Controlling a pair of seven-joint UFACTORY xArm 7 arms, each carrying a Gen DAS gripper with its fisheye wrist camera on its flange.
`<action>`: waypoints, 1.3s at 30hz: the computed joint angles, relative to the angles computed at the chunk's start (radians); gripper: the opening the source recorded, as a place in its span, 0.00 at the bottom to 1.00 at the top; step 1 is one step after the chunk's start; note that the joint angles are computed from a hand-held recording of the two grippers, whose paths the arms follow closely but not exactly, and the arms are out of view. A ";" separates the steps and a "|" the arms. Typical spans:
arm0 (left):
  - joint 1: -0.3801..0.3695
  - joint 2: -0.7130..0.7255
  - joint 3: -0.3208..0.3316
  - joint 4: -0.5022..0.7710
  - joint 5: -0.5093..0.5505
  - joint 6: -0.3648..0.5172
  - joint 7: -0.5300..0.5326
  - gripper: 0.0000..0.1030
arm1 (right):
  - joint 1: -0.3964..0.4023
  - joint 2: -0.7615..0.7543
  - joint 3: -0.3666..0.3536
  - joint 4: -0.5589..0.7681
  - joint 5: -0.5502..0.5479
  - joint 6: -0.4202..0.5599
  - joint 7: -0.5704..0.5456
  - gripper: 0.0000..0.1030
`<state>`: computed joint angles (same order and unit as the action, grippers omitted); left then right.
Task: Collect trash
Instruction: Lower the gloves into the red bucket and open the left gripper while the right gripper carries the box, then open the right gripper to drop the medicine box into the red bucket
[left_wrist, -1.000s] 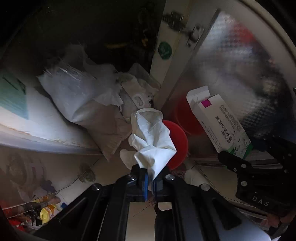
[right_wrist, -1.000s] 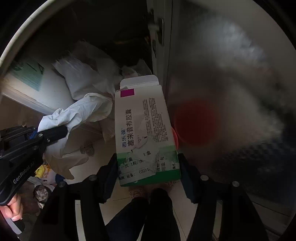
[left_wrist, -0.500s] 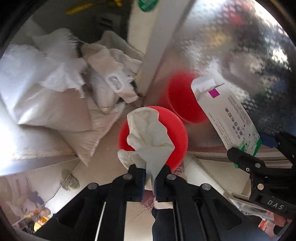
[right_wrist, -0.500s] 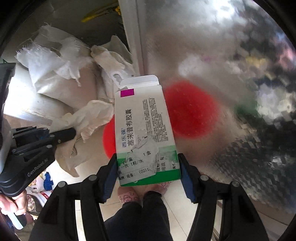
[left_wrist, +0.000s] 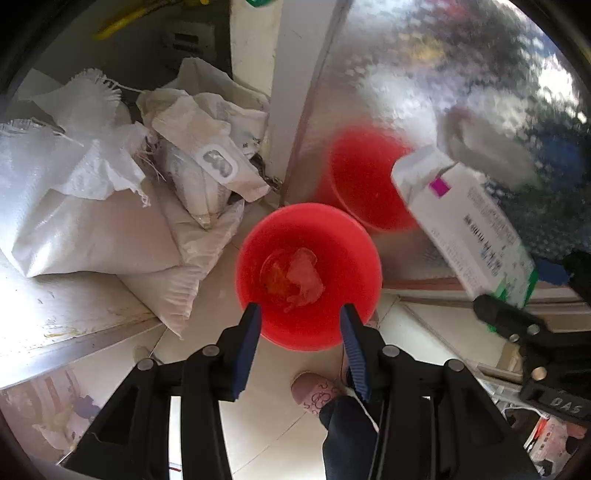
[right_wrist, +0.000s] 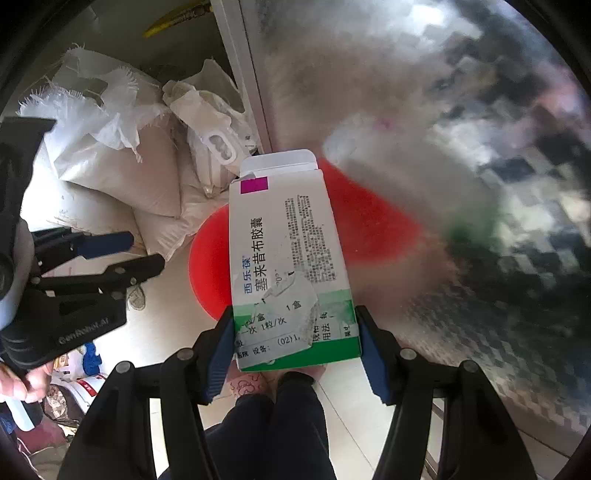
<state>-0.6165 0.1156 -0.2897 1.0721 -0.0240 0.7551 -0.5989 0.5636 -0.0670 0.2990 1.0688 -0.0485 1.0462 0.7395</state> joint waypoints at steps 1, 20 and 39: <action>-0.001 -0.005 0.002 -0.005 0.012 -0.003 -0.013 0.41 | 0.000 0.009 -0.001 0.004 0.004 -0.003 -0.008 0.57; 0.029 -0.075 0.010 -0.134 0.063 -0.019 -0.173 0.75 | 0.040 0.207 -0.016 0.109 0.026 -0.021 -0.134 0.57; 0.024 -0.173 -0.012 -0.174 0.085 0.031 -0.202 0.80 | 0.068 0.185 -0.015 0.113 0.000 0.010 -0.128 0.78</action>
